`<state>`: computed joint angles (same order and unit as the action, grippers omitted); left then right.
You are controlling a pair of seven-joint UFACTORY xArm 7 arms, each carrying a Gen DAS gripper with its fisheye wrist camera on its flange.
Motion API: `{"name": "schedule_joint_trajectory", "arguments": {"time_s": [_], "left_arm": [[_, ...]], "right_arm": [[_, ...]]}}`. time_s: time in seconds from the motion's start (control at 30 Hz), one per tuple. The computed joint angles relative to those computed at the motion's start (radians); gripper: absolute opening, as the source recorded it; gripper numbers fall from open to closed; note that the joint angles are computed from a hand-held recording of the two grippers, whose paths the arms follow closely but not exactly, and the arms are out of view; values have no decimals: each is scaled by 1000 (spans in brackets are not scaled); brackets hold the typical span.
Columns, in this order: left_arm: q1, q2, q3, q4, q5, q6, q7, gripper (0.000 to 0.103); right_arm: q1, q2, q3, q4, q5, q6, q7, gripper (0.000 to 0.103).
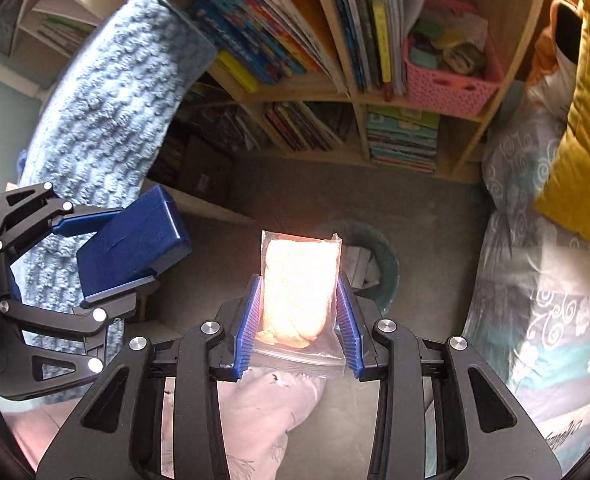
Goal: Collect trash
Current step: 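Open both tools to drop the gum pack and orange bag in, then turn both tools back toward the rug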
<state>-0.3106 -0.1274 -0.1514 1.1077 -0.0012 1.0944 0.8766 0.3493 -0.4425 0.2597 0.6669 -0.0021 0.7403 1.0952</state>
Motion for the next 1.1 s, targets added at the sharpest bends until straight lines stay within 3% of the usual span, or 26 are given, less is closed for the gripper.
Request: {"name": "schedule_joint_trajectory", "arguments": {"time_s": [0.13, 0.23, 0.3, 0.57, 0.87, 1.1], "left_arm": [[-13, 17, -11, -3, 0, -3, -2, 55], [-20, 22, -17, -3, 15, -16, 3, 76], [-24, 31, -18, 5, 12, -12, 4, 77], [-25, 49, -13, 40, -6, 4, 12, 82], [-3, 66, 2, 94, -34, 22, -10, 82], [56, 82, 47, 218, -160, 93, -48, 83]], "right_arm": [[0, -24, -6, -46, 18, -31, 19, 40], [-5, -38, -5, -63, 16, -27, 30, 57], [-12, -53, -4, -74, 12, -21, 44, 62], [-26, -96, -14, -94, 17, 3, 53, 63], [-48, -51, -18, -30, -8, 8, 21, 64], [-78, -1, -6, 61, -75, -44, 18, 78]]}}
